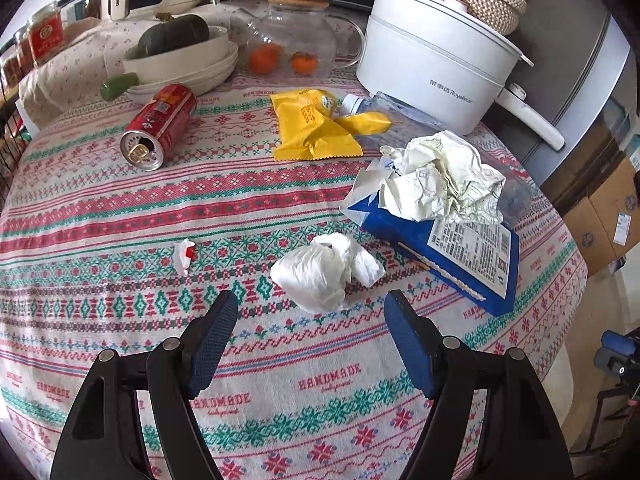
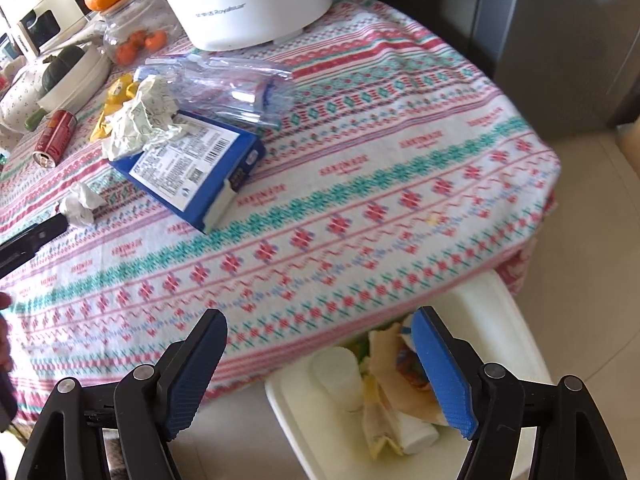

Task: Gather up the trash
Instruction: 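Grasp the crumpled white tissue with the left tool while the right tool grasps the crumpled paper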

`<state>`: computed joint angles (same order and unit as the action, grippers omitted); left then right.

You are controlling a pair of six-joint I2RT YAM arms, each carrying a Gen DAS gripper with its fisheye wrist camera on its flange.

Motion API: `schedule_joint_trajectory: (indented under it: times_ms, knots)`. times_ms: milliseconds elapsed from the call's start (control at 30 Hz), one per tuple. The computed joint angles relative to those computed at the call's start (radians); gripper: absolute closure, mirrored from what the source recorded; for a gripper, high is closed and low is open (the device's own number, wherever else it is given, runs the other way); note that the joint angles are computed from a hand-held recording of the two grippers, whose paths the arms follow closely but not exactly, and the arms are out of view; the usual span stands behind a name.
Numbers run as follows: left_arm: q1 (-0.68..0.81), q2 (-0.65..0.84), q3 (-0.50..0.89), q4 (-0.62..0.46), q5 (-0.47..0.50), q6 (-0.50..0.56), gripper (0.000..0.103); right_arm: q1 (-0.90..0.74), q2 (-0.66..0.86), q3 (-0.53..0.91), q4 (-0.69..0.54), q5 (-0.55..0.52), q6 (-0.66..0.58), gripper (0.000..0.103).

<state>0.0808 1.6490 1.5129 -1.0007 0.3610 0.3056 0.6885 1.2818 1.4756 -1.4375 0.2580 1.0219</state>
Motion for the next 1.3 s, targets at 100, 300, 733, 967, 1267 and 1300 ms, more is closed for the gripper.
schedule_joint_trajectory:
  times_ms: [100, 300, 733, 967, 1267, 1300]
  knots:
    - [-0.022, 0.028, 0.021, 0.007, 0.004, -0.076, 0.025, -0.023, 0.02, -0.001, 0.032, -0.026, -0.016, 0.023]
    - [-0.063, 0.059, 0.034, 0.045, -0.048, -0.24, 0.025, -0.059, 0.036, -0.019, 0.072, -0.068, -0.032, 0.023]
    - [-0.031, 0.099, 0.116, -0.045, -0.114, -0.282, 0.061, -0.066, 0.062, -0.009, 0.089, -0.059, -0.028, 0.023]
    - [0.019, 0.039, 0.168, -0.123, -0.124, -0.125, 0.061, -0.046, 0.178, 0.116, 0.137, 0.007, -0.095, 0.023]
    - [0.121, -0.005, 0.264, -0.213, -0.065, 0.025, 0.061, -0.05, 0.449, 0.367, 0.247, 0.023, -0.242, 0.023]
    - [0.131, 0.0, 0.271, -0.226, -0.049, 0.031, 0.061, -0.059, 0.48, 0.391, 0.261, 0.016, -0.251, 0.023]
